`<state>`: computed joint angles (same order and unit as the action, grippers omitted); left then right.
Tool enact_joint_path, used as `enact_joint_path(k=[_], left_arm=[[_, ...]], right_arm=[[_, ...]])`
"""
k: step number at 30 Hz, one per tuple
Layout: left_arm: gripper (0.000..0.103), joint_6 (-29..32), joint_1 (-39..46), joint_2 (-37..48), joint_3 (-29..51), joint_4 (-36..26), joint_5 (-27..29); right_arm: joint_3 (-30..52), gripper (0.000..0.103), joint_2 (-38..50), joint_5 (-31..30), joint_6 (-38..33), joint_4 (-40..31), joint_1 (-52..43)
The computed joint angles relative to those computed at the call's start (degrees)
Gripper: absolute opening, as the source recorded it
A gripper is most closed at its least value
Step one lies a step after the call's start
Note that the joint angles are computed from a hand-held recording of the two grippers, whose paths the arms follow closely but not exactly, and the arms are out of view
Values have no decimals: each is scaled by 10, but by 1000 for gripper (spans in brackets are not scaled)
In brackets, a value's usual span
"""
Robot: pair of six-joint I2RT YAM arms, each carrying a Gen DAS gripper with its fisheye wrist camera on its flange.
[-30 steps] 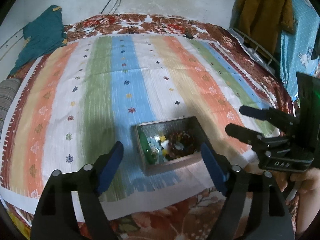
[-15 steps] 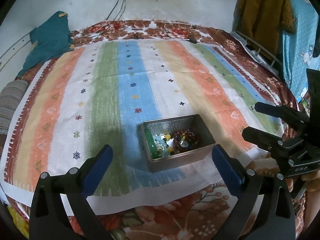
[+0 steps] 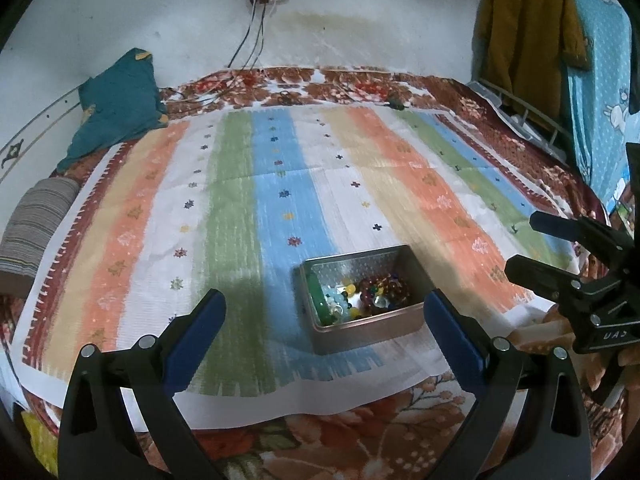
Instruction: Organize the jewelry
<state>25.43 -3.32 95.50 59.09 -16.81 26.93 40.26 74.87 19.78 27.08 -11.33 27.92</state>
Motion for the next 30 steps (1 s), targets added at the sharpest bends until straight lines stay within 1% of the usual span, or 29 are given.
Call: enact_joint_path(k=[8, 12, 19, 30], left_arm=[[97, 9, -1, -20, -20, 17, -1], [97, 11, 3, -33, -34, 29, 15], [97, 13, -5, -45, -51, 47, 5], [97, 13, -7, -50, -57, 51, 4]], right_arm=[[-8, 97, -11, 18, 3, 7, 7], [-11, 97, -16, 15, 0, 8, 9], [-15, 97, -22, 27, 1, 11, 23], [-19, 97, -19, 43, 3, 15, 35]])
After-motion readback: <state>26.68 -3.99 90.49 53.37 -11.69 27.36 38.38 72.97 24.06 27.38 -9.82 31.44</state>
